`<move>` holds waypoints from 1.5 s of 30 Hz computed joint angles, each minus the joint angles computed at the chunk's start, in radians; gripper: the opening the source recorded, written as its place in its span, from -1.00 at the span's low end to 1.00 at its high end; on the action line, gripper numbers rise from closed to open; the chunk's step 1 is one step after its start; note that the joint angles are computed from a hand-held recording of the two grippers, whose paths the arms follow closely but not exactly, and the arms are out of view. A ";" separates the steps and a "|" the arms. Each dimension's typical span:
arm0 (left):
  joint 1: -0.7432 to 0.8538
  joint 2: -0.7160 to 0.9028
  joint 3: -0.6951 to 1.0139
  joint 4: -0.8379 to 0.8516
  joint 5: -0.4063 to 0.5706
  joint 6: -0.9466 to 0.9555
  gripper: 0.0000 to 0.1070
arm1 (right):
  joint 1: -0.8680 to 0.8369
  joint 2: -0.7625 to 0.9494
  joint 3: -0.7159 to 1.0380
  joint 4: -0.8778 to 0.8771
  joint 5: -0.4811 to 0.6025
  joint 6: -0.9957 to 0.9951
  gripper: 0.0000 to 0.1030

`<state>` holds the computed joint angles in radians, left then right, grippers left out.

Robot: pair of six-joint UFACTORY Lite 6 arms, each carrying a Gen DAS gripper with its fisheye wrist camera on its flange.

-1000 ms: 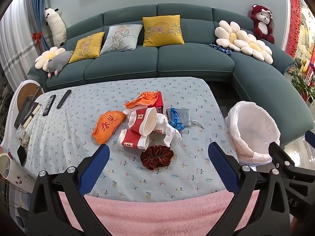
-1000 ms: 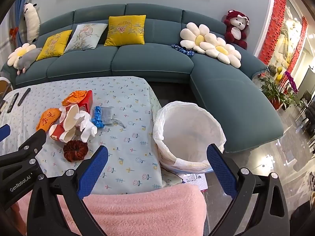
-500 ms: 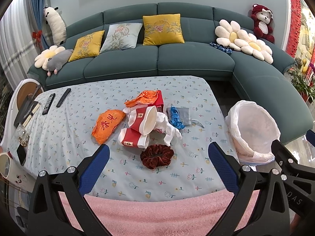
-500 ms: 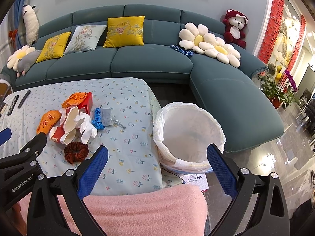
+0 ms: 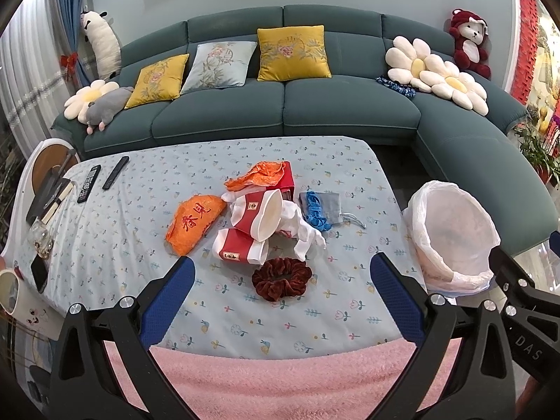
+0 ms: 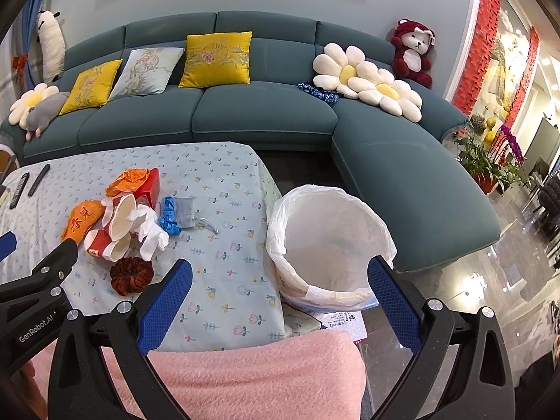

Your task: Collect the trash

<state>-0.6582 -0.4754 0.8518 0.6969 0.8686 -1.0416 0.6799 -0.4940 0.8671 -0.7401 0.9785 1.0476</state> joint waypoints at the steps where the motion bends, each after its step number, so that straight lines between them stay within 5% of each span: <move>1: 0.000 0.000 0.001 0.002 0.001 0.000 0.79 | 0.003 0.000 0.000 -0.005 0.004 0.004 0.86; 45: -0.052 -0.005 0.003 0.091 0.015 -0.068 0.79 | -0.014 0.020 0.032 -0.041 0.020 0.006 0.86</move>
<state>-0.7106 -0.4801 0.8552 0.7881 0.8835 -1.1091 0.6664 -0.4743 0.8994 -0.7815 0.9987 1.0537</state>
